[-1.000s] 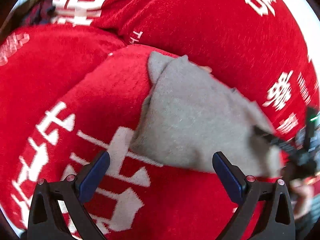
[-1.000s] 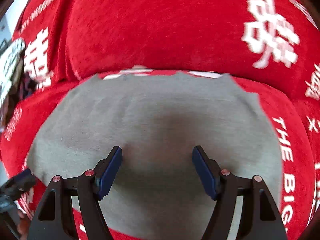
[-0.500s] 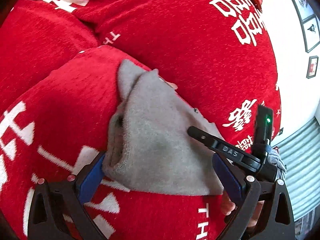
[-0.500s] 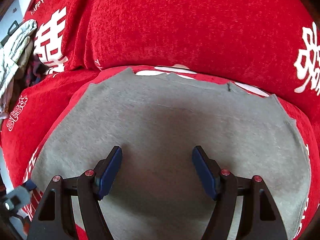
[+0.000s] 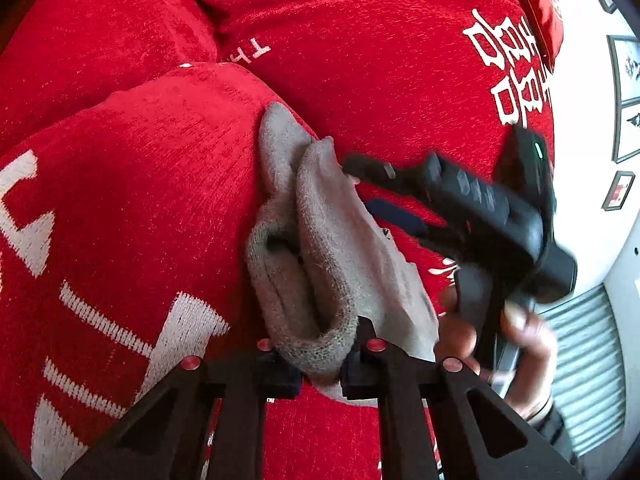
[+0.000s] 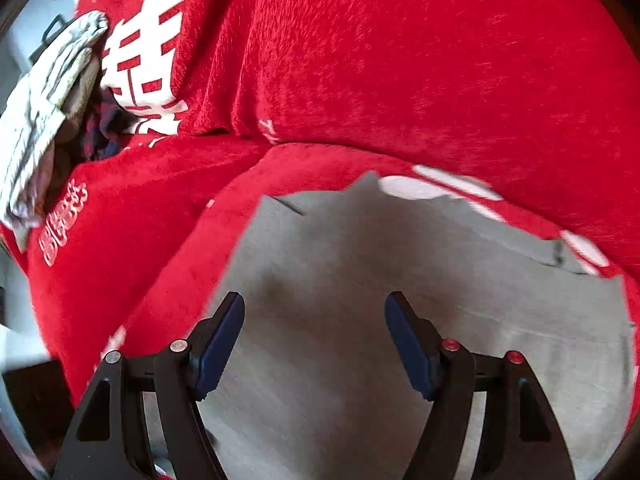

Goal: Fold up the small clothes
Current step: 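Grasp the side edge of the folded sweater with the left tool, then close the right tool on the sweater beside the left tool, then lift the sweater side with the left tool and fold it toward the right tool while the right tool holds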

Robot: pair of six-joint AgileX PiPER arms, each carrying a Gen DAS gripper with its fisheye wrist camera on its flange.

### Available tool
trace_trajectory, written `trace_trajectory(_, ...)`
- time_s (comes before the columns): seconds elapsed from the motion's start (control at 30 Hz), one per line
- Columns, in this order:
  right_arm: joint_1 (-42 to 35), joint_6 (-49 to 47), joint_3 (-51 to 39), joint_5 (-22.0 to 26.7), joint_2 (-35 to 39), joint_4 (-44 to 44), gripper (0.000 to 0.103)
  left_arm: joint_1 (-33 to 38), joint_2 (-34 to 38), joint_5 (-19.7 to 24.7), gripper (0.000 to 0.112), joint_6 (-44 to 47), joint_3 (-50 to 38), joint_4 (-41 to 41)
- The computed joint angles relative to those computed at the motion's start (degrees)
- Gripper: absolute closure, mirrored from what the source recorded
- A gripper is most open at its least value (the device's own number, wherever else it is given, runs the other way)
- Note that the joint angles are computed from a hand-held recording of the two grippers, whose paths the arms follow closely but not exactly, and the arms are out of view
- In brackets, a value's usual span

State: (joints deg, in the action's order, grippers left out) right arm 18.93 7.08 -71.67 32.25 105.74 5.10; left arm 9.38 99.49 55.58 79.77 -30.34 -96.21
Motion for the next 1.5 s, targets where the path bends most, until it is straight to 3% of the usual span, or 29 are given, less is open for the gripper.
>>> trace_trajectory(0.13,1.0,-2.1,-11.0,7.5,9.0,5.7,0.027,-1.3,-1.5,-3.4,0.098,-0.2,0.1,-0.5)
trace_trajectory(0.3,8.1,12.6,-22.9,13.2,18.1,-13.4,0.023,-4.9,-4.8,-10.2,0.098,-2.6,0.0,-0.3)
trace_trajectory(0.4,12.7,14.5,-27.7,17.4,22.4,-23.9,0.029,-8.7,-7.9,-16.5,0.098,-4.3,-0.2,0.0)
trace_trajectory(0.47,12.7,14.7,-27.6,16.7,22.4,-24.4,0.041,-11.4,-9.9,-20.9,0.1,-5.6,-0.5,0.9)
trace_trajectory(0.5,12.1,16.3,-27.4,16.9,22.1,-25.1,0.063,-12.0,-10.4,-21.9,0.101,-5.4,-0.4,0.9)
trace_trajectory(0.53,11.1,16.3,-26.8,16.2,21.4,-24.3,0.075,-12.9,-11.0,-23.3,0.101,-5.7,-0.4,1.2)
trace_trajectory(0.6,7.6,12.6,-23.3,12.7,18.6,-17.7,0.082,-13.5,-11.6,-24.4,0.102,-6.5,-0.4,2.6)
trace_trajectory(0.83,0.9,0.8,-10.3,0.0,9.5,0.5,0.084,-16.4,-15.2,-28.6,0.103,-13.6,-1.4,9.0)
trace_trajectory(1.0,-4.0,-10.8,-6.6,-1.6,6.2,15.7,0.085,-21.0,-18.7,-33.1,0.103,-21.6,-2.3,15.5)
trace_trajectory(1.13,-7.5,-19.9,-2.2,-2.4,2.2,25.8,0.085,-25.6,-20.9,-36.3,0.103,-34.5,-4.5,26.5)
trace_trajectory(1.27,-10.9,-26.1,0.6,-1.4,-1.3,31.4,0.085,-31.2,-21.5,-38.6,0.103,-53.2,-7.8,43.9)
trace_trajectory(1.5,-17.9,-36.1,4.7,1.5,-5.7,39.9,0.085,-39.2,-19.3,-38.3,0.103,-82.7,-13.9,71.4)
